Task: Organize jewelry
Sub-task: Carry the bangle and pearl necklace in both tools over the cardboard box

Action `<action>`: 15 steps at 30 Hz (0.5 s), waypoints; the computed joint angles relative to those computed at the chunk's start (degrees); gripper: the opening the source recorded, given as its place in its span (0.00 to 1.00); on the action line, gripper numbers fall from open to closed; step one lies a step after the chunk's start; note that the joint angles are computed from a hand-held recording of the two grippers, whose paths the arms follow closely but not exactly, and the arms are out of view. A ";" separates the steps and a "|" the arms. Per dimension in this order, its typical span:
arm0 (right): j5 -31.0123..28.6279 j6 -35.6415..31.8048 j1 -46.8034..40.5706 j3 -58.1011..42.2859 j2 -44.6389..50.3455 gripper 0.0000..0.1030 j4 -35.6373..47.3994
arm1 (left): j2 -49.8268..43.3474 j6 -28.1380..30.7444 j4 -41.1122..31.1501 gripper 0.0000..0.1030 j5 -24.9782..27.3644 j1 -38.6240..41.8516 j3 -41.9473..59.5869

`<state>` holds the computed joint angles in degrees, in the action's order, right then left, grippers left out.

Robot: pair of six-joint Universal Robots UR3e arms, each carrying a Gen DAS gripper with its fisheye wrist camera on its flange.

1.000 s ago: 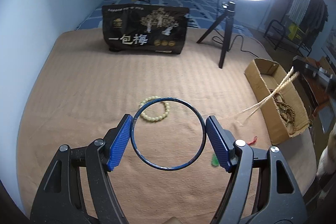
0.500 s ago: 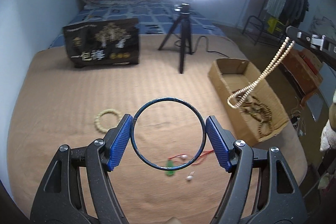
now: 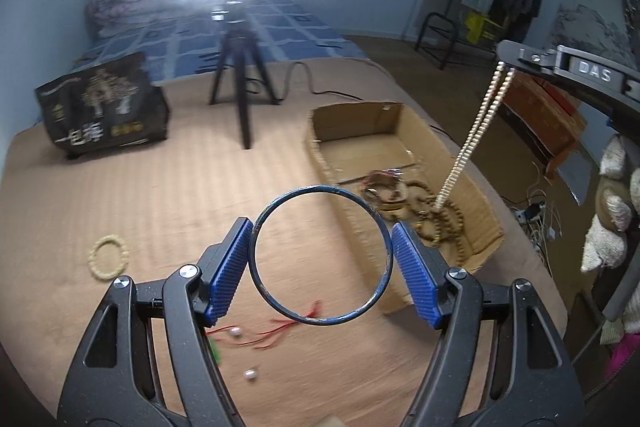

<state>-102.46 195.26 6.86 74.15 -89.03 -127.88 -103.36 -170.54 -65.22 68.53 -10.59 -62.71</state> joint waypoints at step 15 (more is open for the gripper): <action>7.48 -4.22 -10.95 14.91 -6.08 0.01 -2.10 | -10.48 -2.73 1.68 0.71 3.70 -9.71 6.95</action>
<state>-94.97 191.04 -4.09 89.06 -95.11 -129.98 -113.84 -173.26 -63.54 72.23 -20.30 -55.75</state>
